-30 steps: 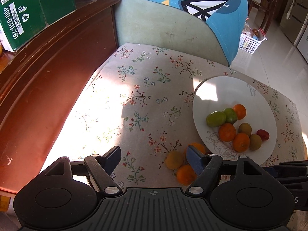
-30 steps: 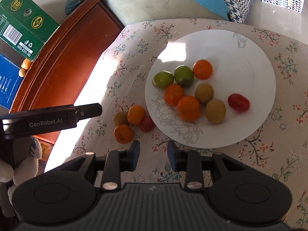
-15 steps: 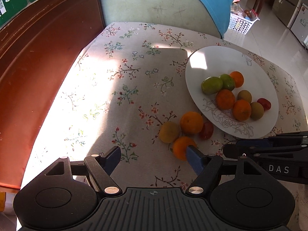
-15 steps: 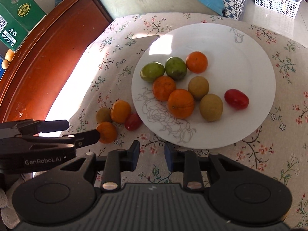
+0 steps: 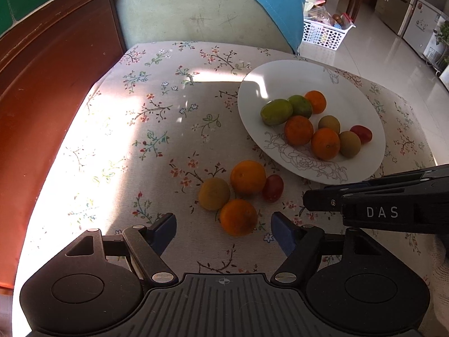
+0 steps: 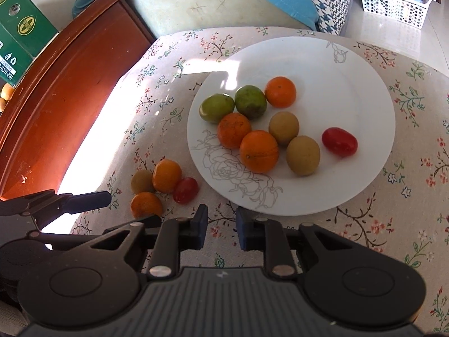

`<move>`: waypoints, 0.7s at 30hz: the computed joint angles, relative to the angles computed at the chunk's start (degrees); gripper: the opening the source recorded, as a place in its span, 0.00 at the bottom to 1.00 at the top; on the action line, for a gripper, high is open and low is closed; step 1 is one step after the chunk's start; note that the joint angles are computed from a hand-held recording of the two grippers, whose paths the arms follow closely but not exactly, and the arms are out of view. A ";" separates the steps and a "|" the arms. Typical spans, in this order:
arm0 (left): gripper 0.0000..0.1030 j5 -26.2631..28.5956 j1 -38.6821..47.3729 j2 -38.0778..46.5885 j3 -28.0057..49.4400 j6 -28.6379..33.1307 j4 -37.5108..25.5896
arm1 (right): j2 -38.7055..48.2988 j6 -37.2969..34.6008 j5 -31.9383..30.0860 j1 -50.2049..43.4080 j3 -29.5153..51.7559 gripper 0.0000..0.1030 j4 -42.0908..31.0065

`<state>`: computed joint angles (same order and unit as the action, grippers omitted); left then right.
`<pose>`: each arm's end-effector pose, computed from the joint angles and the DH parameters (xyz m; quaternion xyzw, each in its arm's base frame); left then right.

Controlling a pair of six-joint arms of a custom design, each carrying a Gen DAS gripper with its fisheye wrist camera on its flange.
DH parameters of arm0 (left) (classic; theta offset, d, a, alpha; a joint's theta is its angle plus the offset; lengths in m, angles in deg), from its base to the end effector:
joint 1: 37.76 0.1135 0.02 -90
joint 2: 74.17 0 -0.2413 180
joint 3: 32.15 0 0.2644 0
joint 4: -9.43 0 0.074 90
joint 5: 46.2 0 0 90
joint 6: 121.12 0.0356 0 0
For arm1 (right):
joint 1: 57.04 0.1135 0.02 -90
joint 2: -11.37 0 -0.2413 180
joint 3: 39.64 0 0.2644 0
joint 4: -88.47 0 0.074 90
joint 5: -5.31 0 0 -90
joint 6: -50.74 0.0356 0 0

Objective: Organize fruits
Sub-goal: 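Move both open grippers back to the remaining fruit, then grasp a tangerine with the left gripper while the right gripper grasps a red tomato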

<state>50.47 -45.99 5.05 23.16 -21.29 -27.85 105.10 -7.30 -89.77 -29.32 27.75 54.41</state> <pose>0.2659 -0.0426 0.1476 0.1661 0.9527 -0.0529 0.2491 0.2878 0.1548 0.1418 0.0244 0.9656 0.1641 0.2000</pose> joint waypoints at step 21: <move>0.30 5.94 7.85 -1.54 -1.78 2.53 -1.18 | 4.99 -13.35 5.02 5.59 2.23 0.26 6.14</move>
